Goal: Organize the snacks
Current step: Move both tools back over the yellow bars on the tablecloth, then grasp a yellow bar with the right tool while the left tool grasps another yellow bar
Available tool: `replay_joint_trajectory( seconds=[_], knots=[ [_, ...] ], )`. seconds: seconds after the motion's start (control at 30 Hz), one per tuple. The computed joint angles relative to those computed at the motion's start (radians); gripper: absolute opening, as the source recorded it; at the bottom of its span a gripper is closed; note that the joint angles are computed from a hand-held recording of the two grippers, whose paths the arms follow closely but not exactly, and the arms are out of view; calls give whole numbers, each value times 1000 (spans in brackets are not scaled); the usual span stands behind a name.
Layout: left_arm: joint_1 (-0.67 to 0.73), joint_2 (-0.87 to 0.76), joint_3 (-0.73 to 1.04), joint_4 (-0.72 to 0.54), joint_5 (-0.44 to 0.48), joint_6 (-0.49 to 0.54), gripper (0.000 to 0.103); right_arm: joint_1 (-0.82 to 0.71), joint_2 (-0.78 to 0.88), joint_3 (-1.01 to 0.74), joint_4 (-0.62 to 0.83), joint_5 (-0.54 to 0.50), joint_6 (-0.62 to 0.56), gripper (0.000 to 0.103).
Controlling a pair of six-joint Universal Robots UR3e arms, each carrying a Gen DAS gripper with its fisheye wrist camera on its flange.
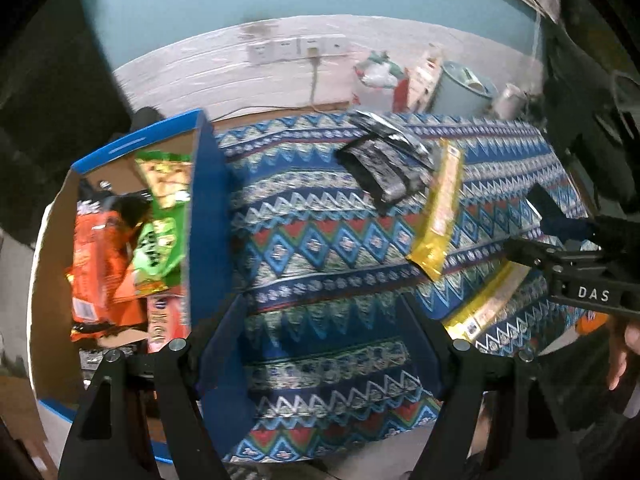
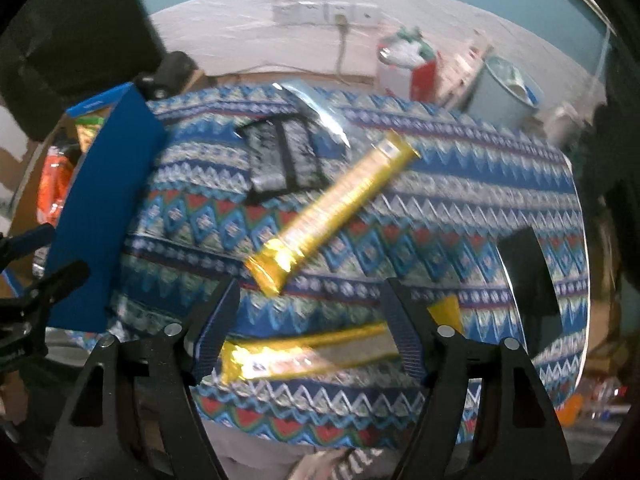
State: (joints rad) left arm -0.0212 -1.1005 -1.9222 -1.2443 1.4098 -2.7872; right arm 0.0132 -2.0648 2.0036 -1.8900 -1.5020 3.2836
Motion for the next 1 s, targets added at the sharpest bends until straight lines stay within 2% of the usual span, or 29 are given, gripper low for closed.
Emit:
replay_joint_trajectory(
  seconds=[0.13, 0.33, 0.57, 0.83, 1.0],
  knots=[
    [-94, -28, -30, 53, 49, -42, 78, -67, -84, 87, 39, 16, -10, 73],
    [-152, -97, -36, 81, 72, -109, 78, -210, -215, 210, 132, 76, -53, 73],
    [-184, -148, -40, 124, 104, -135, 78, -302, -232, 294, 155, 147, -70, 73],
    [-199, -212, -27, 137, 114, -155, 78, -311, -97, 340, 5, 193, -3, 74],
    [-210, -265, -11, 150, 124, -174, 78, -223, 66, 312, -158, 138, 30, 73]
  ],
)
